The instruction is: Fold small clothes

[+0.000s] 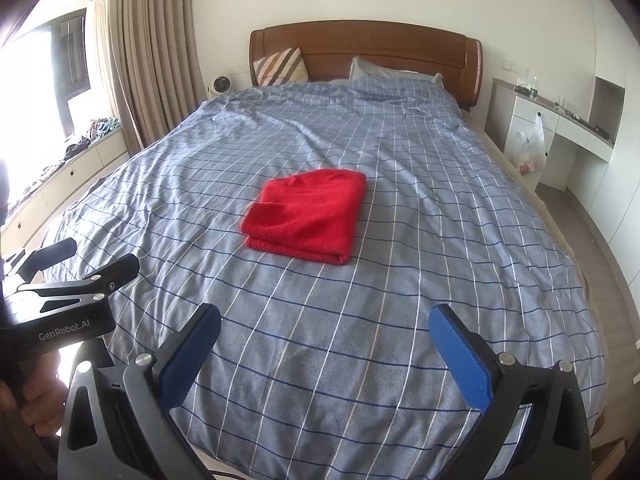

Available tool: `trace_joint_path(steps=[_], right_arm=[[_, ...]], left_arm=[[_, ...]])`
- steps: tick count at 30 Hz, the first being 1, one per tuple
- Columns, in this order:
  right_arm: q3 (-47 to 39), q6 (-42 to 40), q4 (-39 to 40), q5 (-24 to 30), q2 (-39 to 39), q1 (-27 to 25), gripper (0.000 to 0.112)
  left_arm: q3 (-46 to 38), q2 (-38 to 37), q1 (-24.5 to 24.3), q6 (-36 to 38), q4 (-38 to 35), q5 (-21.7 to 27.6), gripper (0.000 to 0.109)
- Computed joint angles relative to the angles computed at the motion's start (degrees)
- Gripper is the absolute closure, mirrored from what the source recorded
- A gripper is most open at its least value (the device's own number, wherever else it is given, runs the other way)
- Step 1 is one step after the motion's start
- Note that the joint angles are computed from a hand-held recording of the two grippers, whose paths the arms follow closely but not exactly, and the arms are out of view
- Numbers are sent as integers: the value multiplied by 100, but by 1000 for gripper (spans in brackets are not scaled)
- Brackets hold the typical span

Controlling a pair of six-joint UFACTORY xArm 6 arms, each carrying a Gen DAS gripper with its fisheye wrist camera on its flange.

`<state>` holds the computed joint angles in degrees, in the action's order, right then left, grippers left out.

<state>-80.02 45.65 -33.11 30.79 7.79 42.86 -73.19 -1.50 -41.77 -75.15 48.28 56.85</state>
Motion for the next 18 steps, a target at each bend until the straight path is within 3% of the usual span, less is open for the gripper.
trace_joint_path(steps=[4, 9, 18], right_arm=[[35, -2, -7, 9, 1, -1, 10], [38, 59, -37, 1, 5, -31, 10], [82, 84, 0, -69, -7, -70, 10]], left_arm=[[-39, 43, -20, 87, -13, 33, 6], [154, -99, 64, 55, -129, -419, 6], [-31, 33, -49, -86, 14, -124, 6]])
